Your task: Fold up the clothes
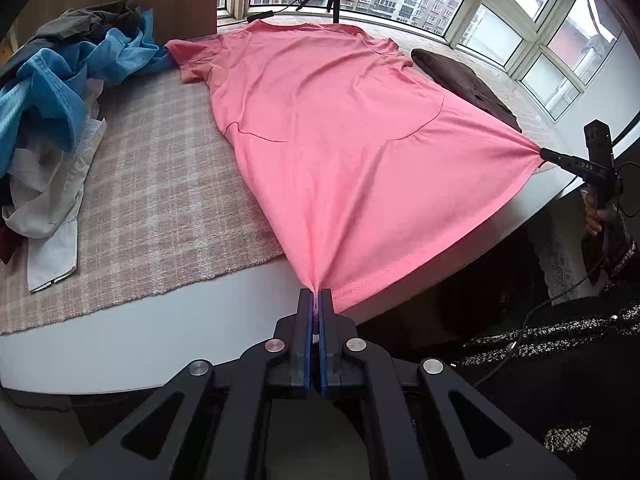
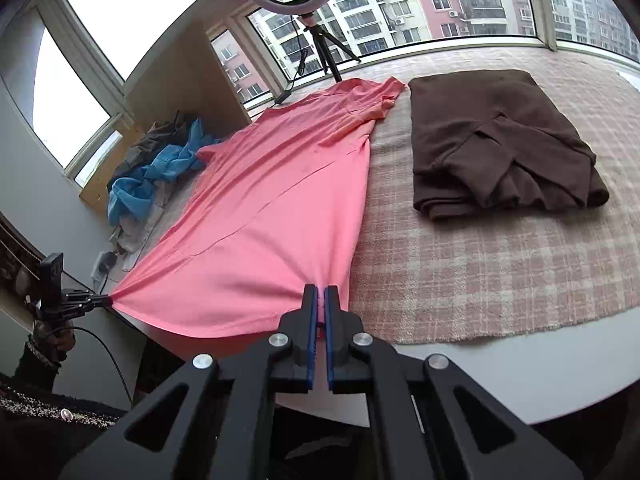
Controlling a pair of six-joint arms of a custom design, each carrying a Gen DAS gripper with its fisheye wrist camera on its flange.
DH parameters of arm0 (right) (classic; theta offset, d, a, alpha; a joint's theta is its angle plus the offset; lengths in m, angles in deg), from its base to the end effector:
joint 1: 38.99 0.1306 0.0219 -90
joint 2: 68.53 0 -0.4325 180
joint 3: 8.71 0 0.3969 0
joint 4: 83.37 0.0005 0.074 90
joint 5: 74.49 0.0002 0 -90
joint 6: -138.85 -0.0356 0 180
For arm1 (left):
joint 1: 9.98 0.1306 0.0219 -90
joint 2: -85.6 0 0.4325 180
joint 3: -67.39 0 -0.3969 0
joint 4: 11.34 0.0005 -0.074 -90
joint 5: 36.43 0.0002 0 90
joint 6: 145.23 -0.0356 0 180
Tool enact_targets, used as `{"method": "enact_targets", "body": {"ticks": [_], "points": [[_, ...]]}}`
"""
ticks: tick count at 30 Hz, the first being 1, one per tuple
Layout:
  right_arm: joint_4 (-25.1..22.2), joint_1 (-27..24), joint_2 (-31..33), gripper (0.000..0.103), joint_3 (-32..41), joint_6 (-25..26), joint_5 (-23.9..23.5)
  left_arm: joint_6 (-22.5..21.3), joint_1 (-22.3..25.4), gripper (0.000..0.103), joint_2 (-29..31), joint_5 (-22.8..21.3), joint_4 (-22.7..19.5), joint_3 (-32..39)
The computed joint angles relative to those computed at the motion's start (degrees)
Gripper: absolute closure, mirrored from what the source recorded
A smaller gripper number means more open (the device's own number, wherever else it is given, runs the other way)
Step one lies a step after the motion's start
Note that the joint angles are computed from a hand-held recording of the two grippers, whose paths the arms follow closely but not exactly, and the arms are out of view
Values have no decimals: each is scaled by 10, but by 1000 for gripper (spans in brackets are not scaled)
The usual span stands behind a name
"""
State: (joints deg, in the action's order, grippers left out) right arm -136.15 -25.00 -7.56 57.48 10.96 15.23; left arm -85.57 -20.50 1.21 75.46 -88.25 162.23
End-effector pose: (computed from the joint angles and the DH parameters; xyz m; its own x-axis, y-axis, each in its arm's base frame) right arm 0.2728 0.0676 0.4639 -0.7156 0.4546 -0.5303 0.2465 0.8747 0.4173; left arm 0.4730 -0.1019 0.4511 -0.7039 0.6074 -0.3681 0.6989 0.6847 -0.2066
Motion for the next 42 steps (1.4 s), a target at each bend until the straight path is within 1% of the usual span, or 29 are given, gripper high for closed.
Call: {"method": "enact_targets", "body": {"ticks": [1,3,4,6,7,8,9,10,12,13,15,17,18,20,21,22,23,24,25,28,30,31,33,36,38,39,40,41,42], "points": [[-7,-1,8,100,-7,-1,0,-2,-7,101,5,-16,1,-3],[-2,-1,26,100,-19,-7,-13,3,-17,101,20,-39,-2,-4],[6,-2,33,100,-22,-9,-23,9,-21,101,26,-49,-3,-3],[34,1,25,100,-21,-13,-26,12,-26,100,28,-49,1,-1],[49,0,14,100,-22,-18,-23,13,-29,96,29,-49,4,0],[47,-5,7,100,-23,-25,-17,14,-30,85,30,-52,4,1],[36,-12,4,100,-24,-32,-8,15,-32,78,31,-56,4,2],[12,-19,11,100,-22,-28,-2,16,-30,78,32,-54,4,4],[-47,-29,41,99,-12,-3,-24,19,-25,78,35,-53,0,10],[-70,-29,52,98,-7,3,-33,24,-24,78,37,-58,0,15],[-99,-31,64,98,10,14,-35,35,-26,77,41,-70,1,25],[-103,-48,76,96,43,40,-32,47,-35,77,46,-72,2,42],[-103,-58,82,94,61,54,-31,54,-46,77,48,-62,4,51],[-100,-77,96,85,97,82,-31,65,-78,77,55,-44,17,70],[-99,-86,104,79,116,95,-31,78,-97,73,61,-31,28,81],[-89,-98,120,76,137,110,-37,97,-119,71,74,-10,34,95],[-74,-111,146,75,161,125,-46,118,-141,68,88,12,41,111],[-58,-122,176,75,186,141,-53,138,-161,67,103,34,48,128],[-46,-133,211,75,213,153,-60,149,-189,67,123,42,45,151],[-39,-167,325,75,301,170,-96,152,-266,67,177,13,52,210],[-63,-180,403,75,369,189,-97,164,-301,67,216,2,42,254],[-77,-185,434,75,396,197,-96,173,-315,67,240,3,32,281],[-101,-192,487,75,447,211,-103,190,-336,67,271,-2,33,314],[-124,-199,535,75,501,231,-126,200,-360,66,310,-44,37,355],[-148,-197,557,75,529,253,-120,209,-365,67,332,-49,25,378],[-161,-196,567,75,542,265,-114,214,-366,68,338,-49,25,382],[-171,-195,575,76,553,278,-111,213,-368,70,334,-52,41,374],[-181,-194,583,76,561,289,-109,210,-369,76,329,-56,58,364],[-182,-195,585,85,563,298,-112,208,-370,90,330,-61,60,363]]}}
